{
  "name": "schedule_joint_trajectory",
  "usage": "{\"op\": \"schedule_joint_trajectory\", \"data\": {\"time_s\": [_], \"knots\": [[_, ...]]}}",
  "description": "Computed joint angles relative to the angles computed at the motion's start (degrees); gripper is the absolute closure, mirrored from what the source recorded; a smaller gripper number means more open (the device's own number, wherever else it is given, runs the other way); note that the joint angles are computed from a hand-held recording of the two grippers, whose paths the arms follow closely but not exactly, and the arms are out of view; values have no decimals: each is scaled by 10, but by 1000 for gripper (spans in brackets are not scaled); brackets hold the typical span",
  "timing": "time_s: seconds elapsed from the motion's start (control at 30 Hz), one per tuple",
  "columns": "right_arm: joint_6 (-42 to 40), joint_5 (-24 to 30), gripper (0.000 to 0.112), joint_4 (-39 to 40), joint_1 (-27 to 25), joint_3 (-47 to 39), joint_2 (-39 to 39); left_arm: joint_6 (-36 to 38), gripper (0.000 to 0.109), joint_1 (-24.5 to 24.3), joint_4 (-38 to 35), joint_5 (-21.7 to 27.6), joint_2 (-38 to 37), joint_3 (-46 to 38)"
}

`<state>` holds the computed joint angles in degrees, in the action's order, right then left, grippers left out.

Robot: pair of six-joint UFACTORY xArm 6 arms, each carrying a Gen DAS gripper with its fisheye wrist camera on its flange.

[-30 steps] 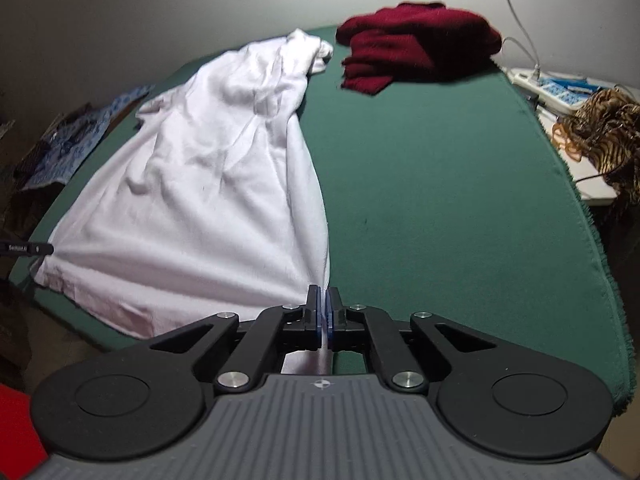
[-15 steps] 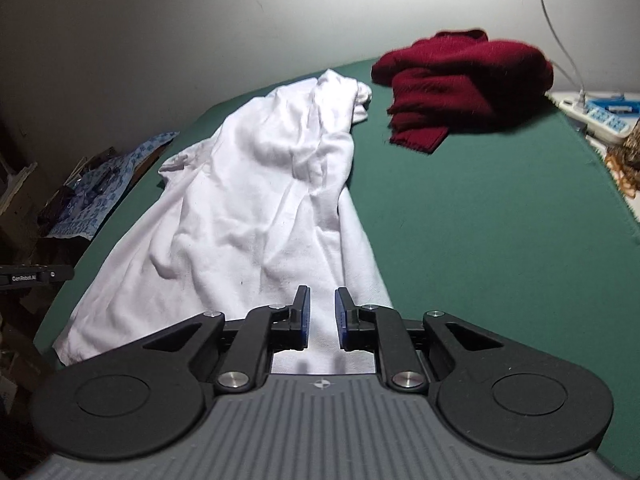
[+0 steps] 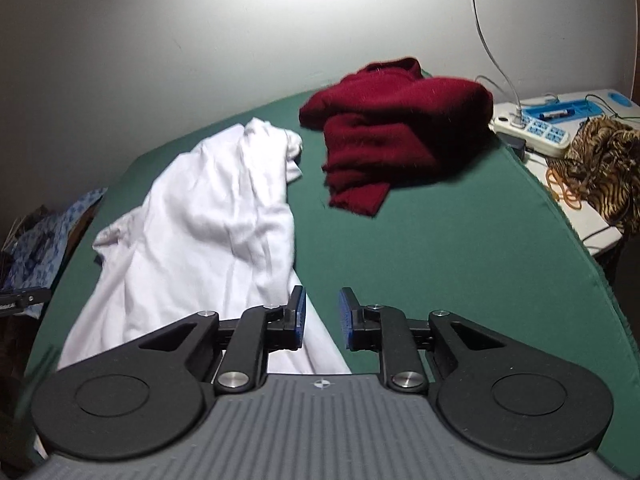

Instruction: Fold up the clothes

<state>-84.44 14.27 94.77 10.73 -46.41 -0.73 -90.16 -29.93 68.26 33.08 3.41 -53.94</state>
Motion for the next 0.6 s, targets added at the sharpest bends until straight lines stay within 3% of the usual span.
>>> {"op": "schedule_joint_trajectory", "data": {"time_s": [0.1, 0.2, 0.27, 0.33, 0.4, 0.47, 0.53, 0.57, 0.6], "knots": [[5, -10, 84, 28, 29, -10, -18, 109, 82, 71, -22, -67, 87, -69], [-42, -35, 77, 75, 58, -4, -48, 195, 80, 96, -27, -72, 158, -130], [-70, -66, 72, 93, 77, -1, -65, 237, 78, 114, -41, -109, 182, -145], [-89, -87, 72, 104, 88, -3, -72, 260, 71, 132, -50, -160, 192, -149], [-97, -105, 71, 105, 96, -12, -70, 318, 56, 145, -121, -212, 195, -142], [-82, -116, 70, 83, 100, -24, -57, 350, 54, 151, -161, -248, 197, -137], [-72, -112, 70, 65, 98, -41, -38, 327, 62, 148, -146, -233, 205, -149], [-66, -104, 70, 56, 95, -53, -25, 316, 73, 144, -148, -218, 212, -158], [-60, -97, 70, 47, 92, -64, -13, 290, 99, 144, -140, -214, 215, -165]]}}
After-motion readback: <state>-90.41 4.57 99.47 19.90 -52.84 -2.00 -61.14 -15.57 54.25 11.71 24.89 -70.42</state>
